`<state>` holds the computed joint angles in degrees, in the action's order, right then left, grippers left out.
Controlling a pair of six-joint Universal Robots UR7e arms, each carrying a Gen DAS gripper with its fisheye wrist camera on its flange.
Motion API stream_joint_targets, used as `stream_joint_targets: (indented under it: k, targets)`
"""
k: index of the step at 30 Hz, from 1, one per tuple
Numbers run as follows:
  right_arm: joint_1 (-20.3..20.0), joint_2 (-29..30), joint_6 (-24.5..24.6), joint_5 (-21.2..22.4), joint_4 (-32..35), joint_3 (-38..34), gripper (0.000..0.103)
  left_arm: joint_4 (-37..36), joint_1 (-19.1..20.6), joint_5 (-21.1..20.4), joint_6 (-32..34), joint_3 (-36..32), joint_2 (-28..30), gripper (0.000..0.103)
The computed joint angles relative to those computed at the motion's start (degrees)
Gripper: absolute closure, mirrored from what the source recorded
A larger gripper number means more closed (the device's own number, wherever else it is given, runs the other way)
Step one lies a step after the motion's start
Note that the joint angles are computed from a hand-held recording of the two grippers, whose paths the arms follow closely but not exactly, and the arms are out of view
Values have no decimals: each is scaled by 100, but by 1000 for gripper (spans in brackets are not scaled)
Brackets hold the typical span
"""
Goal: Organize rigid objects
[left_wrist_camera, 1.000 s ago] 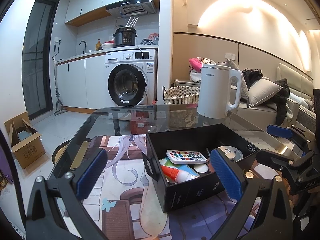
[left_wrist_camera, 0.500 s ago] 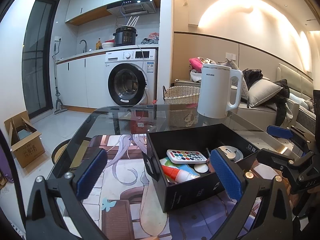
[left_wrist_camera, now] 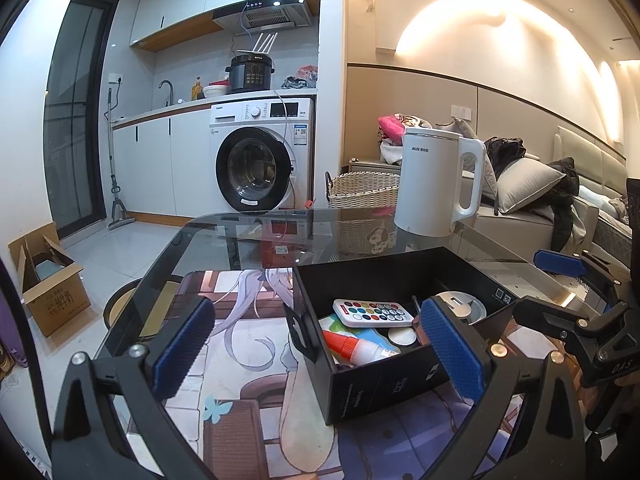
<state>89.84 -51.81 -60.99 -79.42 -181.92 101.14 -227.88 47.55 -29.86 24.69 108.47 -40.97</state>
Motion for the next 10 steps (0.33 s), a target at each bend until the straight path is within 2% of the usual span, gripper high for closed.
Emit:
stream_joint_targets:
  k: [10]
  targets:
    - [5,2,15,-8,-7,7,0,-6,8,-18,7,4,-4,0]
